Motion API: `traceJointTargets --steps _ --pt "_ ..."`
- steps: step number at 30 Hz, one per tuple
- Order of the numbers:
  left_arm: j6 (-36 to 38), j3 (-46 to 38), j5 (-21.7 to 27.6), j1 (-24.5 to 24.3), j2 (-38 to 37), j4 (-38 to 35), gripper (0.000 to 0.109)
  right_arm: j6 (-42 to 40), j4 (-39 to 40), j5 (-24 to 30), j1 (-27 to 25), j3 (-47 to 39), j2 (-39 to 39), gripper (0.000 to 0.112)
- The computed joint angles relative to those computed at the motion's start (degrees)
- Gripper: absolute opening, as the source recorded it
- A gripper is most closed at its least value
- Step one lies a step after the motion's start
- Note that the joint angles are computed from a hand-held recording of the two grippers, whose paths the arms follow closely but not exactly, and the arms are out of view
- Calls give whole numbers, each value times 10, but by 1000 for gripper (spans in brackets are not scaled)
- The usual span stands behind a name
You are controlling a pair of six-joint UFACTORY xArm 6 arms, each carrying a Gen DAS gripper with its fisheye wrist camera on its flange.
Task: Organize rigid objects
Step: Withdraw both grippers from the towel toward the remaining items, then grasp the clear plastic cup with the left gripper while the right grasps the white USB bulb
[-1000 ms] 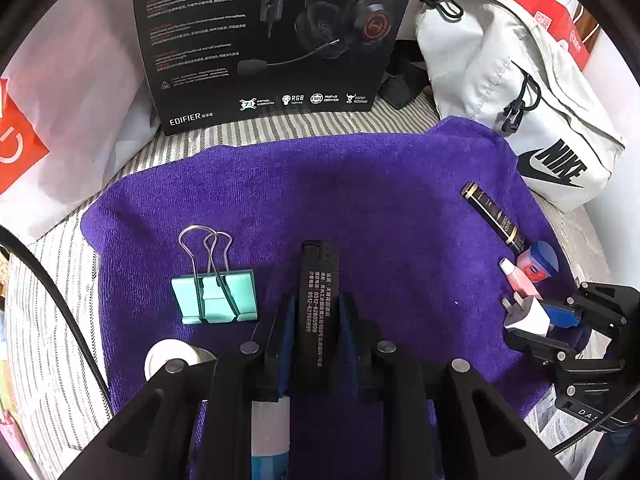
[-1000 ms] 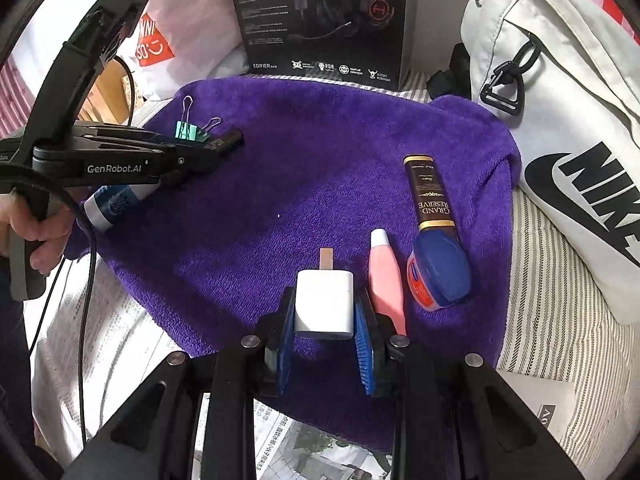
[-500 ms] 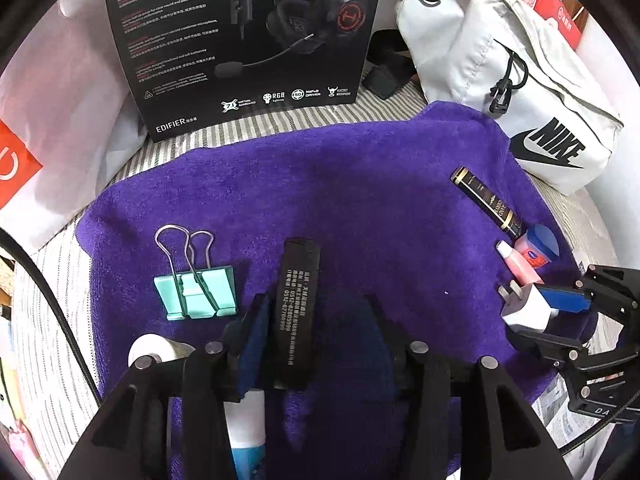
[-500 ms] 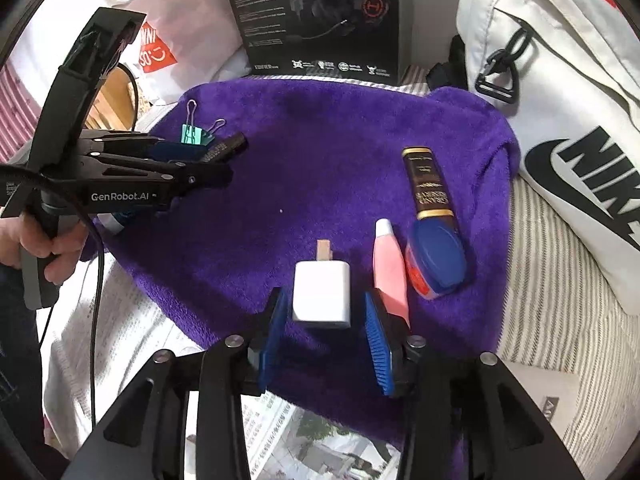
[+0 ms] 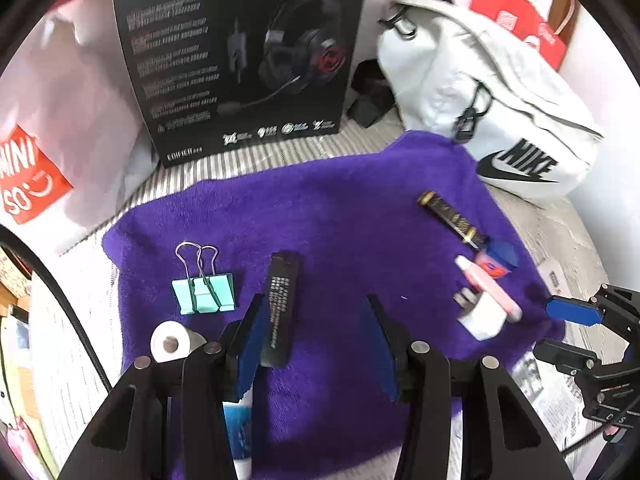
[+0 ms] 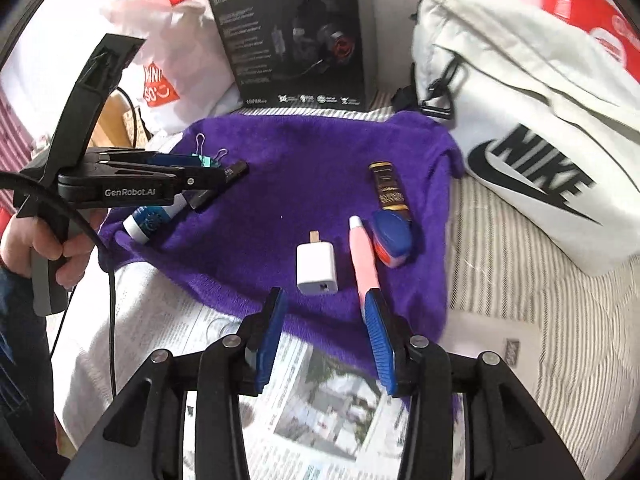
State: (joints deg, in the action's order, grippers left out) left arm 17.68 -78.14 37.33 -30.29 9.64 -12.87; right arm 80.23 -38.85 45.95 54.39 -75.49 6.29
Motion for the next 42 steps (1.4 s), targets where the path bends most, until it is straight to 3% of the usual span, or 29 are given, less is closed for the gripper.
traceJointTargets --steps 10,17,25,37,42 --pt "59 147 -43 -33 -142 -29 46 134 -50 62 57 71 -74 46" --pt "52 228 -58 -61 -197 -33 46 254 -73 100 94 142 -131 46" --pt "4 270 -72 -94 -194 -2 46 292 -79 113 119 173 -157 46" --pt "-81 245 -75 -98 -144 38 44 283 -74 76 115 189 -157 46" --pt "-98 243 -79 -101 -142 72 27 282 -66 60 107 201 -158 46"
